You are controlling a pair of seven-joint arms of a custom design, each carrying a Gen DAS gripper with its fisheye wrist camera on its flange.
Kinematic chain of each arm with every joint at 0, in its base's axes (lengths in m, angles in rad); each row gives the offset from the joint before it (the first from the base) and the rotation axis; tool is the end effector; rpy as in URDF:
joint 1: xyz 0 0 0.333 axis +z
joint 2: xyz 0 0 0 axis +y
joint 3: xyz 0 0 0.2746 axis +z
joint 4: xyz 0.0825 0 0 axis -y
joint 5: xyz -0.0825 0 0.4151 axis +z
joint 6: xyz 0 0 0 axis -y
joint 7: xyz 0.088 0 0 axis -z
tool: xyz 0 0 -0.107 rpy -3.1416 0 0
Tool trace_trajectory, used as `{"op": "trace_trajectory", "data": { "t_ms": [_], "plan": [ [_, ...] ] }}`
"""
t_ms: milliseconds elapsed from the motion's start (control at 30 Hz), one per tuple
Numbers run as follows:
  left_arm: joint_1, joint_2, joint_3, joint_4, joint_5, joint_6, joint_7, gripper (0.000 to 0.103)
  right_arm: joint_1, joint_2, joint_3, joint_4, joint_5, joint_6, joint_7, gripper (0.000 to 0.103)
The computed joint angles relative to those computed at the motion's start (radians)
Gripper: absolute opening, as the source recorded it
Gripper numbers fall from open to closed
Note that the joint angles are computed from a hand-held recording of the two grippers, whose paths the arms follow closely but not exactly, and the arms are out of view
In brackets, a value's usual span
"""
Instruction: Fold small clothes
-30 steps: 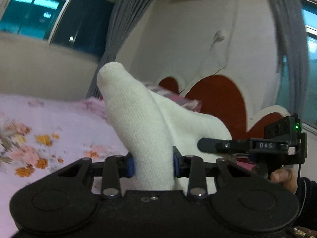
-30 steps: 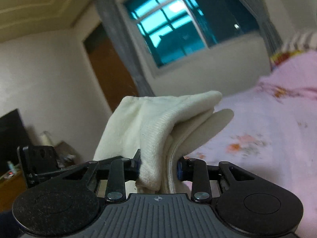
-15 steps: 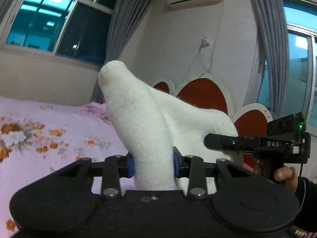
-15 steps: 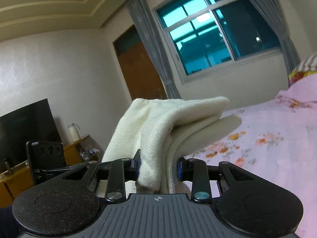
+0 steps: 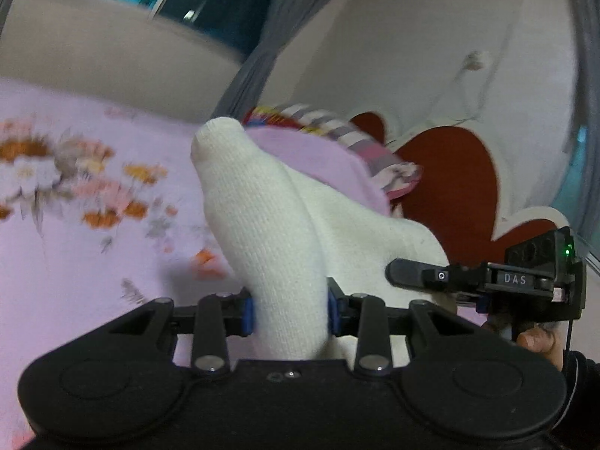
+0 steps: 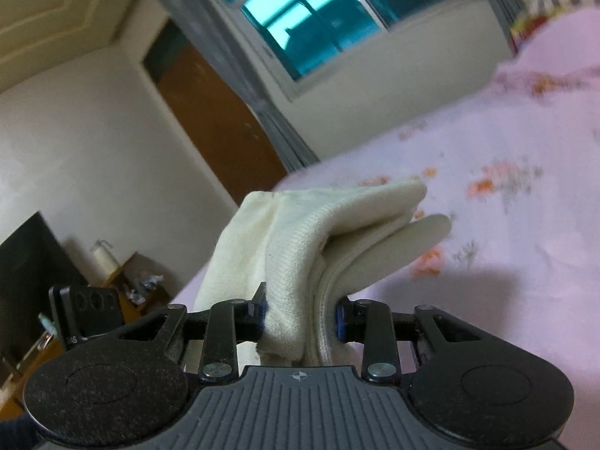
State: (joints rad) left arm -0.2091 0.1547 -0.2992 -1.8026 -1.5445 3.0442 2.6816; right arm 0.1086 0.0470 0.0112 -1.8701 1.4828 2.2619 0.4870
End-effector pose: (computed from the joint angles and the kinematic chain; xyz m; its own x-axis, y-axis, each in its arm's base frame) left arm 0.6056 -0.2393 0.4708 -0.3616 -0.8091 0.4633 -0.5497 -0.2163 -0.8069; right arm 0.6332 0.1026 0.4918 0.5675 -0.5379 -0.6234 -0.6685 0.1410 -0.7302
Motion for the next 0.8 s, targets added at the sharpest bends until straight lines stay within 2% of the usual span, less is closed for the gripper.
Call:
{"op": "trace_trajectory", "data": {
  "t_ms": [100,200,267,333,367,400,433,500,567,600,667,700,733,767,800],
  "plan": [
    [0.015,0.122,0.022,0.067,0.181,-0.027,-0.178,0.034,0.002,0.187,0.018,0.17,-0.086,0.015,0.109,0.032],
    [0.028,0.221,0.033,0.121,0.301,-0.046,-0.312,0.034,0.0,0.34,0.045,0.324,-0.204,0.039,0.21,0.032],
    [0.037,0.26,0.043,0.128,0.369,-0.072,-0.411,0.039,0.005,0.423,0.052,0.404,-0.29,0.045,0.304,0.032],
    [0.123,0.251,-0.047,0.108,0.218,-0.073,-0.297,0.041,0.0,0.466,0.058,0.438,-0.348,0.053,0.373,0.048],
    [0.153,0.231,-0.07,0.087,0.187,-0.093,-0.288,0.042,-0.039,0.47,0.091,0.431,-0.354,0.048,0.389,0.055],
    [0.183,0.191,-0.089,0.042,0.158,-0.12,-0.279,0.044,-0.053,0.443,0.089,0.39,-0.31,0.025,0.363,0.055],
    [0.201,0.144,-0.096,-0.007,0.124,-0.155,-0.257,0.05,-0.089,0.415,0.103,0.352,-0.286,0.005,0.345,0.056],
    [0.224,0.044,-0.088,-0.111,0.03,-0.269,-0.188,0.059,-0.16,0.357,0.121,0.271,-0.22,-0.077,0.295,0.059],
    [0.216,-0.014,-0.068,-0.179,0.01,-0.35,-0.176,0.06,-0.206,0.309,0.107,0.2,-0.188,-0.195,0.286,0.059],
    [0.204,-0.033,-0.057,-0.2,0.027,-0.369,-0.197,0.059,-0.215,0.295,0.096,0.175,-0.189,-0.239,0.288,0.059],
    [0.169,-0.027,-0.038,-0.196,0.068,-0.346,-0.24,0.056,-0.203,0.28,0.078,0.153,-0.22,-0.268,0.299,0.059],
    [0.156,-0.014,-0.024,-0.18,0.086,-0.356,-0.28,0.049,-0.19,0.262,0.073,0.136,-0.232,-0.249,0.294,0.049],
    [0.151,0.004,-0.006,-0.156,0.107,-0.405,-0.343,0.023,-0.184,0.267,0.068,0.148,-0.238,-0.267,0.313,0.027],
    [0.144,0.021,0.009,-0.133,0.119,-0.433,-0.389,0.022,-0.186,0.279,0.064,0.171,-0.238,-0.303,0.359,0.013],
    [0.141,0.009,0.015,-0.132,0.105,-0.437,-0.385,0.022,-0.188,0.264,0.063,0.165,-0.22,-0.302,0.359,0.013]
  ]
}}
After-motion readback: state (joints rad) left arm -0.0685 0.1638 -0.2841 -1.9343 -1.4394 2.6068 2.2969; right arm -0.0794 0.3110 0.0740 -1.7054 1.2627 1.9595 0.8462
